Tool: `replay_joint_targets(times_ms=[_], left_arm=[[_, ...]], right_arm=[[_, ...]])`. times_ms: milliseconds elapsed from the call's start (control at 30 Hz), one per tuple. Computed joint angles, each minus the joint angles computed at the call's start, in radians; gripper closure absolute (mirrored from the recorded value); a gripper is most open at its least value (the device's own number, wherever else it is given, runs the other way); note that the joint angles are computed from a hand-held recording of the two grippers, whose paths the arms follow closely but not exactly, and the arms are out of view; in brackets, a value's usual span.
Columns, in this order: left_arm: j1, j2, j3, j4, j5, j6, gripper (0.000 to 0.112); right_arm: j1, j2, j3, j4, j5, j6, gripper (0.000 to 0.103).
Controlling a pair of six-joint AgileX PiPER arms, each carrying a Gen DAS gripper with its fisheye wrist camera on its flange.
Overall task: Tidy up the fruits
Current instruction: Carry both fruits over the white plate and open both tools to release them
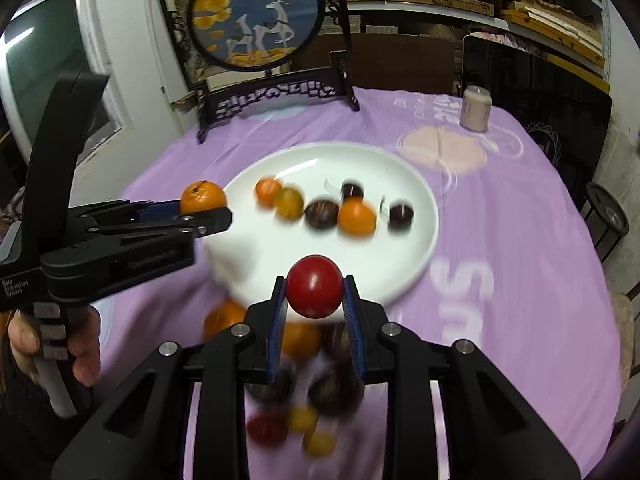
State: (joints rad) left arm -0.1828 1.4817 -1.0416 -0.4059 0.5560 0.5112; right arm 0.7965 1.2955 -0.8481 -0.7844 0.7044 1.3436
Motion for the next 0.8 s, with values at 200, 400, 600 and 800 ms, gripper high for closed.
replay_joint_targets(times_ms=[200,400,600,800], left_arm=[[-0.055,0.214,-0.274,0.091,0.034,-0.197,0.072],[-0.058,0.267,-0.288,0.064,0.016,-0.151,0.072],[-0.057,0.257,-0.277,0.033,0.006,-0.124,0.071],[-0.047,0.251,-0.258,0.008,-0.005,-0.100,0.051]], right_arm=[[-0.258,0.201,-0.185,0.043,-0.103,-0.166,0.075],[-0.357,0.289,-0.186,0.116,-0.189,-0.238,0.075],[-0.360,0.309,-0.202,0.121,-0.196,-0.234,0.075],[-0.331,0.285,-0.154,-0.100,-0.177,0.012,0.049]])
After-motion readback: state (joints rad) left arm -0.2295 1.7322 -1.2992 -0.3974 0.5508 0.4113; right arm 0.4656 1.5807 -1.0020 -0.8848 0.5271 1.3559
